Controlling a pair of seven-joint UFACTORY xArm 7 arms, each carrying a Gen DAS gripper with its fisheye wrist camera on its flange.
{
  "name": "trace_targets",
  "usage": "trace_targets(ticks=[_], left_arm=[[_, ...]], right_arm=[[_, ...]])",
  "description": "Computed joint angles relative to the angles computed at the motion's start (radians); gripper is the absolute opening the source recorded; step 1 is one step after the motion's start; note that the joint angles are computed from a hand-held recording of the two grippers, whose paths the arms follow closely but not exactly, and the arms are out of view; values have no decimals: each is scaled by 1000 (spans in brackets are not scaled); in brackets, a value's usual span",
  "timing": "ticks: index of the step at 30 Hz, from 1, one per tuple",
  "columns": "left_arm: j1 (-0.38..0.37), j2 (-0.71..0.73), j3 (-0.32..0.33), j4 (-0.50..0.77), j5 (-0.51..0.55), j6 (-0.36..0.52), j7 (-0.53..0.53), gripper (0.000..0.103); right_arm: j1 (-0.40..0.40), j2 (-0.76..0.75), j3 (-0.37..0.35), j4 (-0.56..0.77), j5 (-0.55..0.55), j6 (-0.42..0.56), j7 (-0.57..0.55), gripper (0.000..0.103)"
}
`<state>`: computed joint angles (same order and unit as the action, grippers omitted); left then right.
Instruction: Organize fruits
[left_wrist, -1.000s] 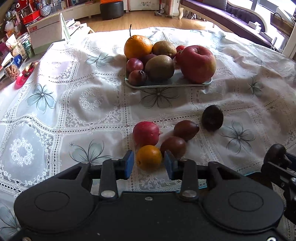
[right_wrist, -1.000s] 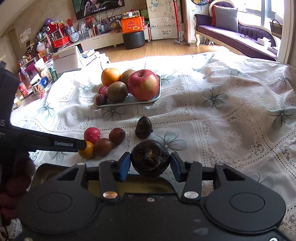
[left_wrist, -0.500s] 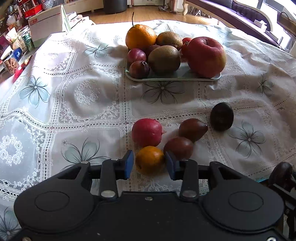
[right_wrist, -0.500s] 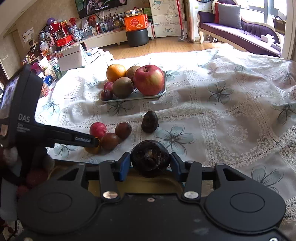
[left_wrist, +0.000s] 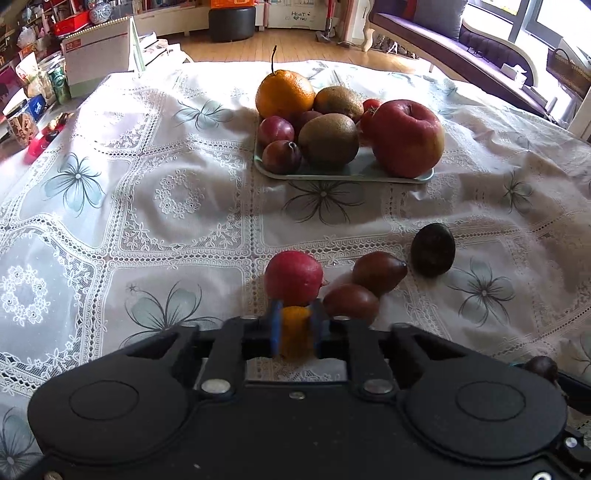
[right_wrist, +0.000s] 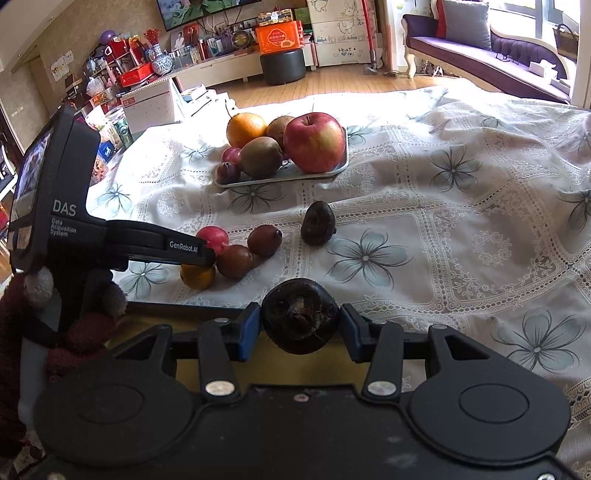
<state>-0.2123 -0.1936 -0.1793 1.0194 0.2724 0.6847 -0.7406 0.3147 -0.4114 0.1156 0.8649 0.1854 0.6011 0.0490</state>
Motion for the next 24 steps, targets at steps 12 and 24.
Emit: trace_targets(ticks=[12,24], left_arm=[[-4,14,2,33,0,36,53,43],[-14,71,-6,43,96,61,-20,48]], right_arm=[[18,-37,-12,-10,27,-3,-19,48],[17,-28,-15,-23,46,18,-17,48]])
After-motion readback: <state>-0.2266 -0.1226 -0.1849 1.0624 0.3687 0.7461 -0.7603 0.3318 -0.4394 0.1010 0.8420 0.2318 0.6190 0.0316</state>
